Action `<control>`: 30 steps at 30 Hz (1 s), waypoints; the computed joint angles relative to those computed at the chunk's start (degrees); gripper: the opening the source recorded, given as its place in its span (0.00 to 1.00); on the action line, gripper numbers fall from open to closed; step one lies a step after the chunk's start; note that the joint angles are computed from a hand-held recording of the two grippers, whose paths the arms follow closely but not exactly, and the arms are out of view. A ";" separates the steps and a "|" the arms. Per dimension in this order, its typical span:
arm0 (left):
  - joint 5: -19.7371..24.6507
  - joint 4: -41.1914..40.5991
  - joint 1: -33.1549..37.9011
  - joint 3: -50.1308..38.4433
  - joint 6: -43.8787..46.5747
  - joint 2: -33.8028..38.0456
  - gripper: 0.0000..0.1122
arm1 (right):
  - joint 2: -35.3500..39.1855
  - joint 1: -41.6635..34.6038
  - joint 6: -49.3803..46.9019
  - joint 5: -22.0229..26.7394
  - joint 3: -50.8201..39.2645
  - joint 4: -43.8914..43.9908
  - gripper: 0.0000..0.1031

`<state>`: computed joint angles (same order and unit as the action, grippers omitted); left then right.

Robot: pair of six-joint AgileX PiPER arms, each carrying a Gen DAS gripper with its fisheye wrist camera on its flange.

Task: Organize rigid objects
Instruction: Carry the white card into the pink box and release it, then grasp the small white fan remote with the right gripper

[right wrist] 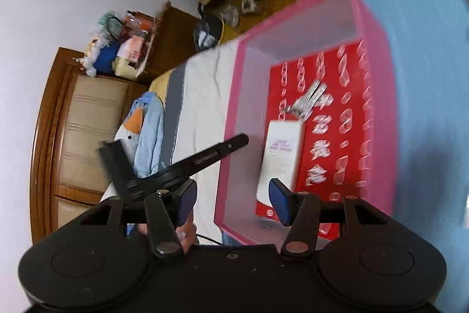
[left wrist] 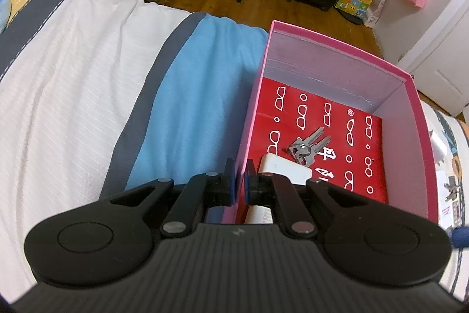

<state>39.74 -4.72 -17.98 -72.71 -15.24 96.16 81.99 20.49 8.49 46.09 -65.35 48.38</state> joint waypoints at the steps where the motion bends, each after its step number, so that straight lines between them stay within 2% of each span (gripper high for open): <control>1: 0.15 1.26 -0.49 -0.13 -0.66 0.00 0.05 | -2.14 -1.01 2.22 2.39 -0.81 -4.13 0.60; 4: 0.80 2.84 -1.06 -0.66 -1.76 0.12 0.05 | -7.39 -4.95 4.56 8.50 -0.96 -11.83 0.60; 6: 1.13 3.58 -1.36 -0.87 -2.43 0.17 0.05 | -10.84 -8.23 3.52 10.52 1.28 -14.88 0.60; 12: 2.58 5.91 -2.24 -2.23 -4.40 0.81 0.05 | -20.52 -10.73 7.51 9.39 12.66 -32.69 0.60; 17: 3.39 7.18 -2.93 -2.82 -5.73 0.96 0.05 | -26.95 -12.13 5.21 10.14 22.21 -39.23 0.60; 21: 3.79 7.54 -3.03 -3.14 -6.29 1.26 0.05 | -30.02 -13.71 -3.97 11.88 26.98 -34.19 0.61; 23: 3.95 8.02 -3.29 -3.29 -6.81 1.52 0.05 | -30.53 -12.32 -5.82 12.01 28.64 -34.20 0.67; 26: 4.34 8.25 -3.42 -3.59 -7.05 1.72 0.05 | -30.01 -2.05 4.55 9.21 30.26 -43.48 0.69; 30: 4.42 8.18 -3.38 -3.68 -6.90 1.76 0.05 | -24.54 5.47 13.33 4.00 33.46 -51.52 0.73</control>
<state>44.16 3.46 -21.36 -76.39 -22.14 97.92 57.45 25.96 21.82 50.08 -31.88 -3.14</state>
